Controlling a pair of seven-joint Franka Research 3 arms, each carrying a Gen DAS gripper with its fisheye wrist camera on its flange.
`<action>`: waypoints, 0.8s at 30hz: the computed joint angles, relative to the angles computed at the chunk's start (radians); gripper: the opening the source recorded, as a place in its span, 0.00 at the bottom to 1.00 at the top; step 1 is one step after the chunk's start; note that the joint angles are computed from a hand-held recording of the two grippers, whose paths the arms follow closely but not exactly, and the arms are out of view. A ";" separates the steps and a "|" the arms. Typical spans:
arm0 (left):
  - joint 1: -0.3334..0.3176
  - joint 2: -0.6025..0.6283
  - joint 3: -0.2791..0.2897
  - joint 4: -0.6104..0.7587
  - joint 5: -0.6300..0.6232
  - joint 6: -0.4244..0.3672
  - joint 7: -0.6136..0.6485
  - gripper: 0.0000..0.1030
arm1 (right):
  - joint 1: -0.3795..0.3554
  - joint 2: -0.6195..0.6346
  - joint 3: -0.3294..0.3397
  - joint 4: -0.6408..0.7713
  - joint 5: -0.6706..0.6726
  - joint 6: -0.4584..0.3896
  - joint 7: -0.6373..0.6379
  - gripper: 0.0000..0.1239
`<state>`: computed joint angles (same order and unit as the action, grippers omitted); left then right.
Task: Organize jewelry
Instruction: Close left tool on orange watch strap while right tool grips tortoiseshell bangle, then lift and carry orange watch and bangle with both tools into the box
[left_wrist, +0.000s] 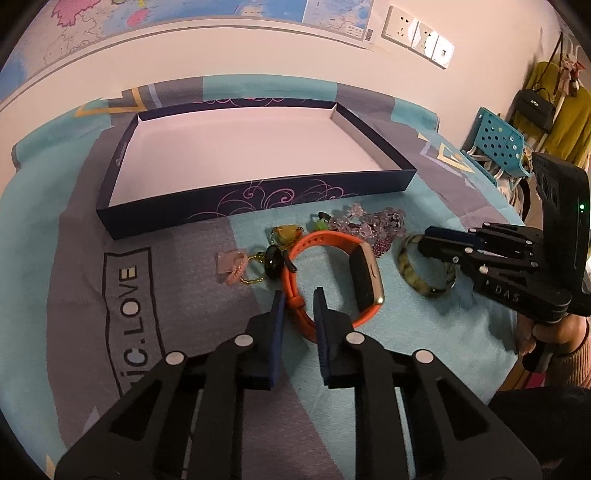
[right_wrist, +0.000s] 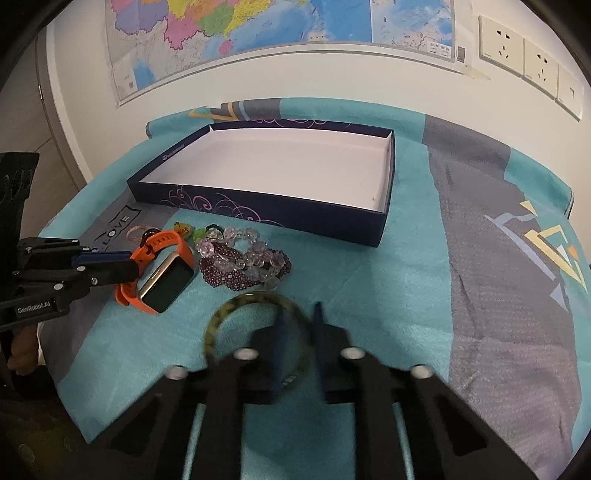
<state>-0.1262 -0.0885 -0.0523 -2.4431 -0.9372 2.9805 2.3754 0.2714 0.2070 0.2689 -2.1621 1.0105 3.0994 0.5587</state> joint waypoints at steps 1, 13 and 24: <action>-0.001 -0.003 0.001 0.000 -0.005 0.000 0.010 0.12 | -0.013 -0.004 0.010 0.001 0.025 -0.011 -0.020 0.05; -0.030 -0.052 0.028 -0.029 -0.021 -0.013 0.146 0.11 | 0.042 -0.042 -0.064 -0.016 0.078 -0.123 -0.056 0.07; -0.035 -0.052 0.046 -0.047 0.022 -0.049 0.120 0.16 | 0.041 -0.028 -0.052 -0.017 0.009 -0.082 -0.022 0.04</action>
<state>-0.1607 -0.1404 -0.0063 -2.4901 -0.9148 2.9311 2.4958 0.3128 0.1792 0.2169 -2.1791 1.0197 3.0173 0.5366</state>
